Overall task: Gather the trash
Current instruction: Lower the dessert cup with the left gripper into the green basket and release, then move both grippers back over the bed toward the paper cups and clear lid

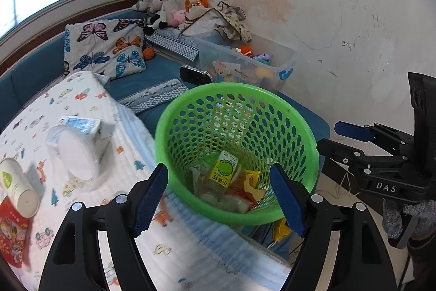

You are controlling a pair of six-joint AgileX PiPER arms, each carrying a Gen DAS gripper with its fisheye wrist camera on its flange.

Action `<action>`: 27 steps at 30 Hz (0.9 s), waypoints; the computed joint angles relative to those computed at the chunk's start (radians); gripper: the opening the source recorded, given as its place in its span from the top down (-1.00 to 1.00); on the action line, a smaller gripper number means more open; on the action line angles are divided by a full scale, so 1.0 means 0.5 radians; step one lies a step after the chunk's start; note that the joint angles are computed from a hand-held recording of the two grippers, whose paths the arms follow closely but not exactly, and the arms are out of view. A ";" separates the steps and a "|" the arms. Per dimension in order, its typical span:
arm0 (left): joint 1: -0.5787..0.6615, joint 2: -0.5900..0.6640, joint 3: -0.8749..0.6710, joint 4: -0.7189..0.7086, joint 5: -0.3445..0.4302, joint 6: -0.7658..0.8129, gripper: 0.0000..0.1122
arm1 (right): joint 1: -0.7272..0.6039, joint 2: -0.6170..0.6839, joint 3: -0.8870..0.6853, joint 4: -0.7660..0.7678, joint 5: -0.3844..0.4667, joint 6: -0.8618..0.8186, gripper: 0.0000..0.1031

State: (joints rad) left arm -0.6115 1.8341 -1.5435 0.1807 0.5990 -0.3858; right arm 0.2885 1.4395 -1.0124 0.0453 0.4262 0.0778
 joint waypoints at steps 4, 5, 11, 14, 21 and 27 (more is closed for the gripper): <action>-0.001 -0.160 0.203 0.164 -0.051 -0.147 -0.32 | 0.060 -0.008 -0.017 -0.035 0.011 0.043 -0.26; 0.005 -0.206 0.263 0.190 -0.067 -0.175 -0.32 | 0.077 -0.008 -0.020 -0.046 0.009 0.059 -0.28; 0.089 -0.418 0.538 0.273 -0.126 -0.275 -0.32 | 0.193 0.030 -0.088 -0.076 0.028 0.099 -0.31; 0.140 -0.526 0.674 0.360 -0.141 -0.352 -0.32 | 0.252 0.050 -0.119 -0.088 0.025 0.123 -0.37; 0.337 -0.791 0.975 0.524 -0.168 -0.529 -0.32 | 0.392 0.136 -0.222 -0.111 0.047 0.158 -0.40; 0.561 -1.006 1.201 0.709 -0.158 -0.741 -0.32 | 0.484 0.216 -0.329 -0.134 0.080 0.185 -0.42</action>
State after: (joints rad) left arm -0.3310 1.3312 -0.9430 0.5351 0.5202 -0.7564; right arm 0.5306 1.5474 -1.1768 -0.0216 0.4664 0.1701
